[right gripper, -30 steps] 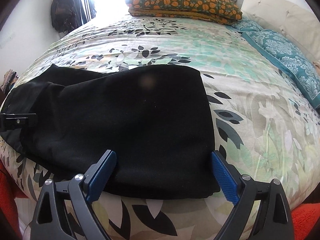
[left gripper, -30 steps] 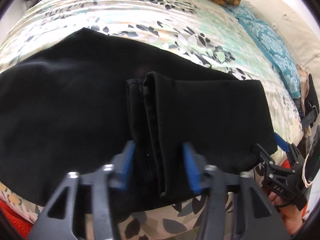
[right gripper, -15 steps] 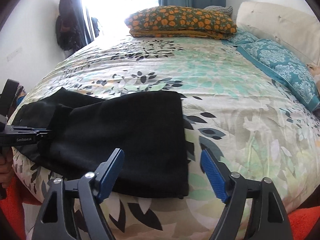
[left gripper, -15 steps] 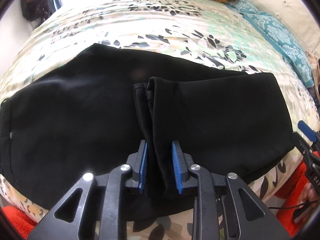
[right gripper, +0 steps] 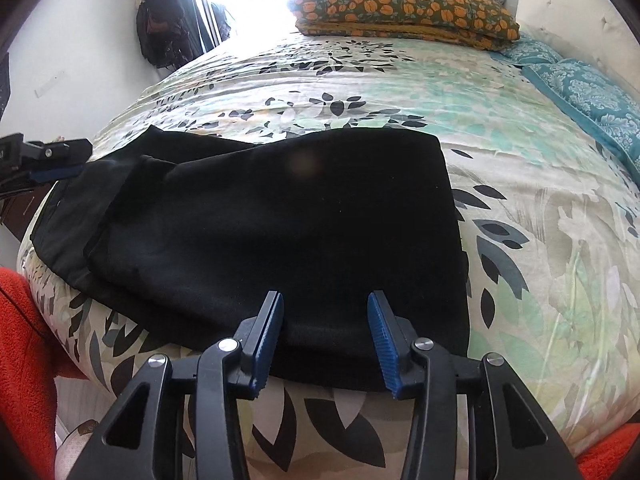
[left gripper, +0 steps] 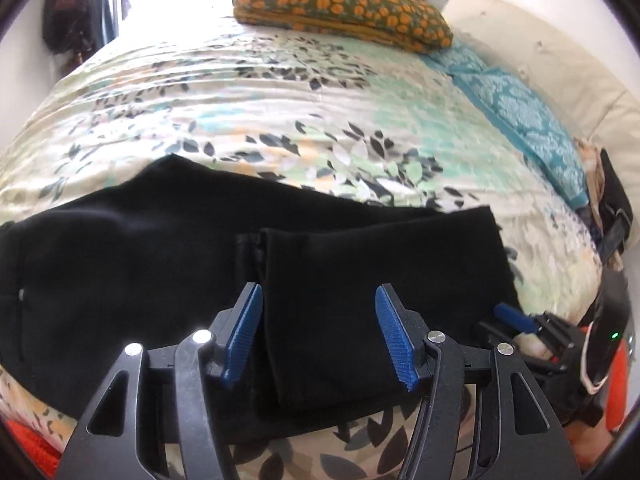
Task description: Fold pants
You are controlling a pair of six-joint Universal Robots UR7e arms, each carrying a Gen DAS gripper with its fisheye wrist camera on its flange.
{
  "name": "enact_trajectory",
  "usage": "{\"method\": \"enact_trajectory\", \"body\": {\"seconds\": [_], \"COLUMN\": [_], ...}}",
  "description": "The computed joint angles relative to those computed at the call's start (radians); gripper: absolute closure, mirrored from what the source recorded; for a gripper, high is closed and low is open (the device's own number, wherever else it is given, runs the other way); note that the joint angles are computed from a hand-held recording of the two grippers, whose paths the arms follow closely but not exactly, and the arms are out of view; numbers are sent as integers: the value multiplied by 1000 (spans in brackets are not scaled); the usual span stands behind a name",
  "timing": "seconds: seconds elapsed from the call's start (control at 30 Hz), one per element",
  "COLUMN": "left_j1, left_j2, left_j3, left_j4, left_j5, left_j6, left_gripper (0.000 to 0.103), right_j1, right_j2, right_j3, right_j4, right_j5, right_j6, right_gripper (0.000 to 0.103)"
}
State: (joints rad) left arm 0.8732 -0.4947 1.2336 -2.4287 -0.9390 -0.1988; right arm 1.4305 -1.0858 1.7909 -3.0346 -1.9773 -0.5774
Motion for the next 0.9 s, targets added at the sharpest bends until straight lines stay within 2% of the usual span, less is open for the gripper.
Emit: {"method": "enact_trajectory", "body": {"seconds": [0.1, 0.17, 0.23, 0.37, 0.5, 0.6, 0.67, 0.7, 0.77, 0.83, 0.9], "left_j1": [19, 22, 21, 20, 23, 21, 22, 22, 20, 15, 8], "left_j2": [35, 20, 21, 28, 36, 40, 38, 36, 27, 10, -14], "left_j3": [-22, 23, 27, 17, 3, -3, 0, -1, 0, 16, 44], "left_j4": [86, 22, 19, 26, 39, 46, 40, 44, 50, 39, 9], "left_j5": [33, 27, 30, 33, 32, 36, 30, 27, 20, 18, 10], "left_j6": [-45, -22, -8, 0, 6, 11, 12, 6, -13, -30, -34], "left_gripper": [44, 43, 43, 43, 43, 41, 41, 41, 41, 41, 40], "right_j1": [-2, -10, -1, 19, -1, 13, 29, 36, 56, 69, 76], "right_j2": [-38, -69, -57, 50, 158, 145, 99, 72, 14, -36, -54], "right_j3": [-10, -24, -87, -292, -457, -422, -357, -321, -226, -119, -29], "right_j4": [62, 79, 115, 290, 506, 442, 368, 346, 271, 189, 108], "right_j5": [43, 113, 118, 63, -30, -52, -33, -17, -16, -9, -22], "right_j6": [59, 146, 178, 182, 279, 228, 205, 197, 176, 145, 96], "right_gripper": [58, 58, 58, 57, 52, 52, 51, 49, 35, 28, 28]}}
